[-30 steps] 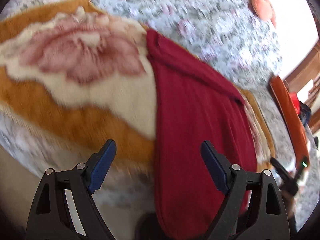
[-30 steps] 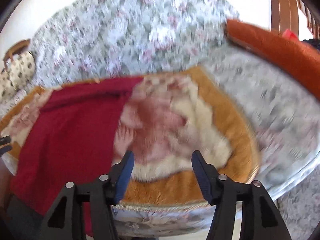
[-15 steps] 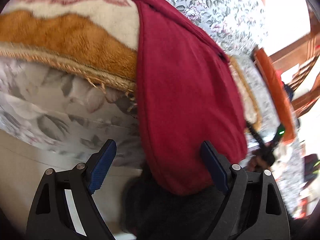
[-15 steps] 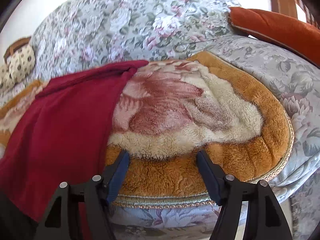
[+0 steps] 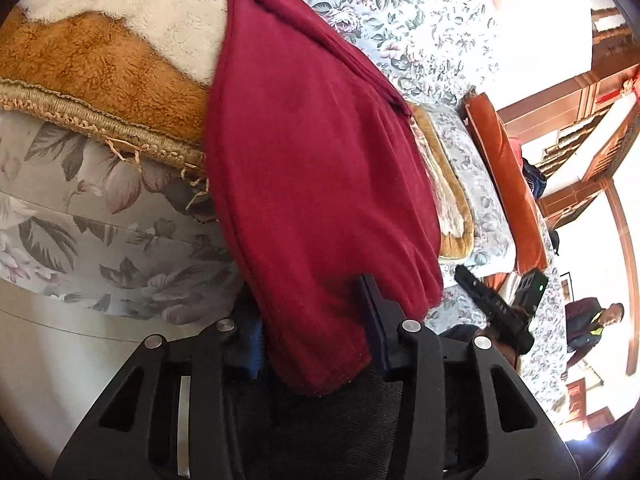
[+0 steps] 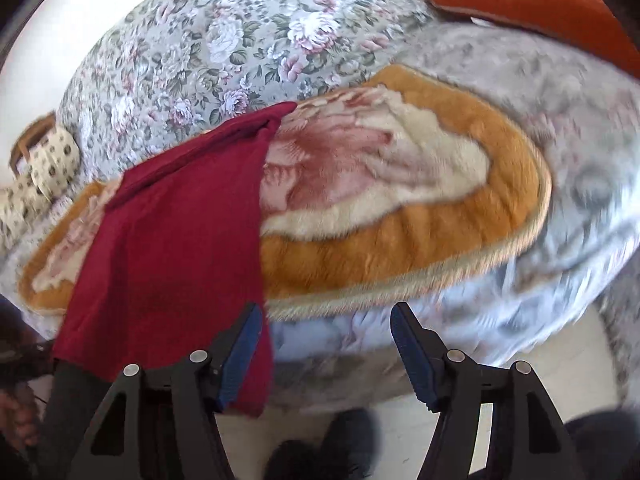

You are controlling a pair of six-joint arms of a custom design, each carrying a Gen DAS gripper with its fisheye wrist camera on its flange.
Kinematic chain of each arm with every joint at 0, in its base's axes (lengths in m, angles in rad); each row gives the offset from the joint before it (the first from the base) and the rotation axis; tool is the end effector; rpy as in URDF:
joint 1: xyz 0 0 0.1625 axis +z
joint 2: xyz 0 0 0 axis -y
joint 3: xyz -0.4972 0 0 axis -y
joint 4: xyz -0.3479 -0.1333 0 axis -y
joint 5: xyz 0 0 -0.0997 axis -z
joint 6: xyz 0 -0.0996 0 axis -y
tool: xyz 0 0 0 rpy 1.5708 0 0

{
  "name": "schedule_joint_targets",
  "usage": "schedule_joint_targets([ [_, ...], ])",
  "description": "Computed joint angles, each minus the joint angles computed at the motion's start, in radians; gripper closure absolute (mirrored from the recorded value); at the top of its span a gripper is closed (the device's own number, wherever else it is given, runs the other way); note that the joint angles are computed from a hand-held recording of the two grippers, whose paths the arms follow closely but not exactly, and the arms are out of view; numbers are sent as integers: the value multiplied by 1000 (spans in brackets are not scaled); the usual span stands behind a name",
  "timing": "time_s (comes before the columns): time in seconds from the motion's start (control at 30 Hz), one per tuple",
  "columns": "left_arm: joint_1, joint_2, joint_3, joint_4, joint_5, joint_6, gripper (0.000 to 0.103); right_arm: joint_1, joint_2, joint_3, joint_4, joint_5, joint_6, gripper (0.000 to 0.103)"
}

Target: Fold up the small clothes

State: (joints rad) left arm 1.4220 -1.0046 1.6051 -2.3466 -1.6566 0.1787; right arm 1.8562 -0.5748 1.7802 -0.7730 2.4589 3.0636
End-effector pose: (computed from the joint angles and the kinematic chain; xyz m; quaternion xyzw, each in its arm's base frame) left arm 0.0242 -0.6803 0.3052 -0.1659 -0.9813 0.0881 0.0414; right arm 0.2105 -0.5186 -0.0090 -0.0903 -0.7900 0.5215 0.3095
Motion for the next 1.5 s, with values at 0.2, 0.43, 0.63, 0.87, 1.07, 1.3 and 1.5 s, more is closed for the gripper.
schedule_joint_targets([
  [0.2, -5, -2, 14, -28, 7, -10, 57, -51, 11, 84, -75, -243, 162, 38],
  [0.43, -9, -11, 37, -55, 15, -26, 56, -122, 46, 75, -52, -469, 215, 38],
  [0.63, -16, -12, 47, -78, 50, -33, 56, -195, 51, 48, 7, -643, 249, 60],
  [0.87, -25, -28, 76, -130, 88, -7, 84, -142, 33, 88, -66, -592, 134, 92],
  [1.07, -48, -66, 140, -253, 114, 43, 96, -42, -8, 138, -145, -466, 65, 95],
  [1.3, -56, -126, 170, -346, 54, 39, 97, 46, -86, 193, -193, -441, 2, 95],
  [1.5, -58, -151, 171, -333, 8, 67, 97, 102, -86, 190, -191, -373, -26, 95],
])
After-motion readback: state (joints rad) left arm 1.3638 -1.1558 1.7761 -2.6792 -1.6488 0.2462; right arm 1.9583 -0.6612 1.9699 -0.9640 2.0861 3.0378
